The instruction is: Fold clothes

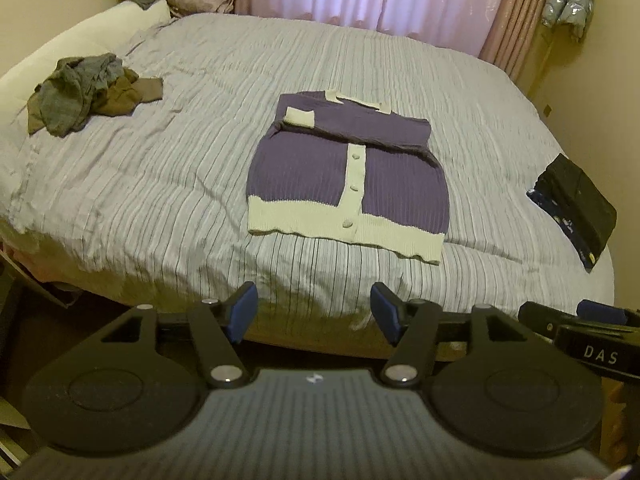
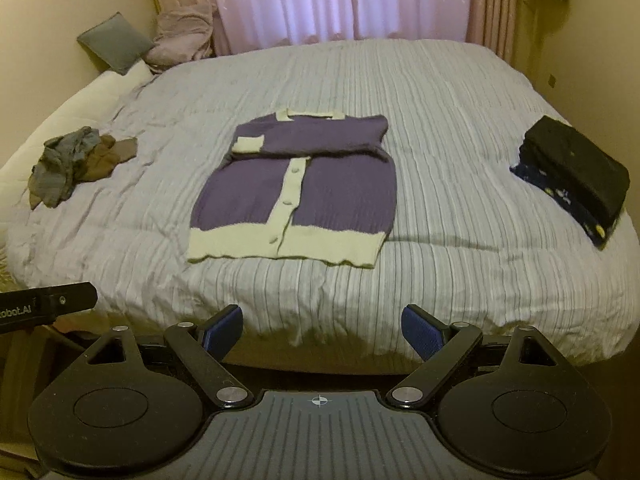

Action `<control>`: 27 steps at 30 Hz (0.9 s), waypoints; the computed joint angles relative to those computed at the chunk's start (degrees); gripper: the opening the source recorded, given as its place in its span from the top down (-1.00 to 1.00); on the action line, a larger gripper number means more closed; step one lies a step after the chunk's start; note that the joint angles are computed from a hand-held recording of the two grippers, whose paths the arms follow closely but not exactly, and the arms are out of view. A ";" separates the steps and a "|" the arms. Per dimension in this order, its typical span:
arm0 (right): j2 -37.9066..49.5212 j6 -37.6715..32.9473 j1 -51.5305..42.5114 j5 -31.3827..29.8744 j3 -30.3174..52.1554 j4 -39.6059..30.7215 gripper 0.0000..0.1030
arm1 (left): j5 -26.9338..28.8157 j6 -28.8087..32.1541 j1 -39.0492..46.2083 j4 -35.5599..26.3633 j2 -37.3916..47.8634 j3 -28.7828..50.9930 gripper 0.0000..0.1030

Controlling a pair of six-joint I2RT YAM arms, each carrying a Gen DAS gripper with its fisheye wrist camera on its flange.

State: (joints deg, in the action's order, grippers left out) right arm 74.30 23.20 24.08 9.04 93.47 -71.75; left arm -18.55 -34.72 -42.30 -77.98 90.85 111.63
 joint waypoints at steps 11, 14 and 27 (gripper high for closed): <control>-1.49 -2.72 -4.23 -1.60 0.12 -0.98 -0.74 | -2.06 0.14 -3.34 -1.78 3.74 5.45 -0.18; -1.58 -3.63 -5.40 -2.51 -0.09 -1.00 -0.73 | -2.09 0.17 -4.02 -2.25 4.71 6.45 -0.18; -1.38 -5.59 -8.43 -5.37 -1.11 -0.30 -0.74 | -2.03 -0.07 -4.88 -3.86 8.44 10.36 -0.19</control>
State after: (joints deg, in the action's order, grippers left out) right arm 72.91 17.61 15.65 3.67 92.36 -72.05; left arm -20.58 -34.79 -47.18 -81.84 99.29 121.99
